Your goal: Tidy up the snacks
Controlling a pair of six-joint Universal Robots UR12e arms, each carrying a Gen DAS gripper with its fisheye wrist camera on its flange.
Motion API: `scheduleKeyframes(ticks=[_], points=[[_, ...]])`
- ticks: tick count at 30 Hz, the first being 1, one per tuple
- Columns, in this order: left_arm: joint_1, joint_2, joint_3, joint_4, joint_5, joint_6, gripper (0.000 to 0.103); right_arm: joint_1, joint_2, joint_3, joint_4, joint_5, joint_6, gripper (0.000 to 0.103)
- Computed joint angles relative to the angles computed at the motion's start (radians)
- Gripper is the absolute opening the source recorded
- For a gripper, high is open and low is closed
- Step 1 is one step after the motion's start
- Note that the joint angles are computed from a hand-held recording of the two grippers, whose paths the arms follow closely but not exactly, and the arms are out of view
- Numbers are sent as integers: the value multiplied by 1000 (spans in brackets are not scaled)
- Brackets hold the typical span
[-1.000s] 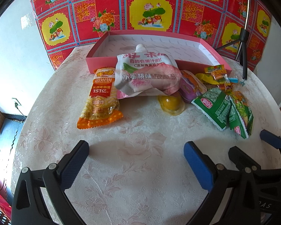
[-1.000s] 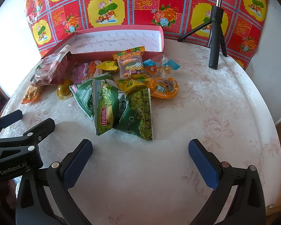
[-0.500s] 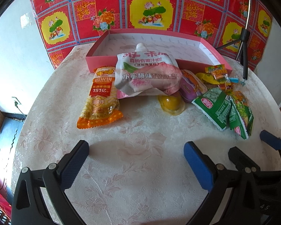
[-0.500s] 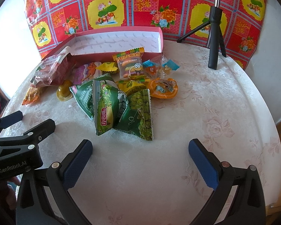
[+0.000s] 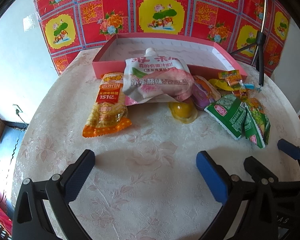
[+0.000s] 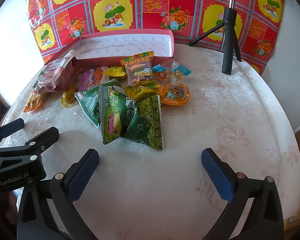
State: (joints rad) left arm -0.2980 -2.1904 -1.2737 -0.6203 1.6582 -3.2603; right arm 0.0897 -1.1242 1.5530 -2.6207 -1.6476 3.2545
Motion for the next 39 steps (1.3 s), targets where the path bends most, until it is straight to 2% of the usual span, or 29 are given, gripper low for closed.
scheduleKeyframes(ticks=[7,10,13,19,24,31,39], points=[[1,5,-8,9,-7,14,102,1,-3,-2,16,-2,2,103],[4,10,-11,5,-10,13,96,-4,-8,0,16,19,4,99],[13,17,-16,4,-37,-8,91,-6,-19,16,-32,22,11,98],[24,28,-10,24,-57,-36,90,-14,-31,24,-82,65,0,98],[30,12,49,-30,-95,-46,90,-17,-26,5,-80,67,-14,98],[25,-35,149,-87,-110,-15,90,-34,-26,-12,-37,117,-2,97],[12,-99,250,-179,-74,8,87,-49,-20,-19,-9,158,-5,97]])
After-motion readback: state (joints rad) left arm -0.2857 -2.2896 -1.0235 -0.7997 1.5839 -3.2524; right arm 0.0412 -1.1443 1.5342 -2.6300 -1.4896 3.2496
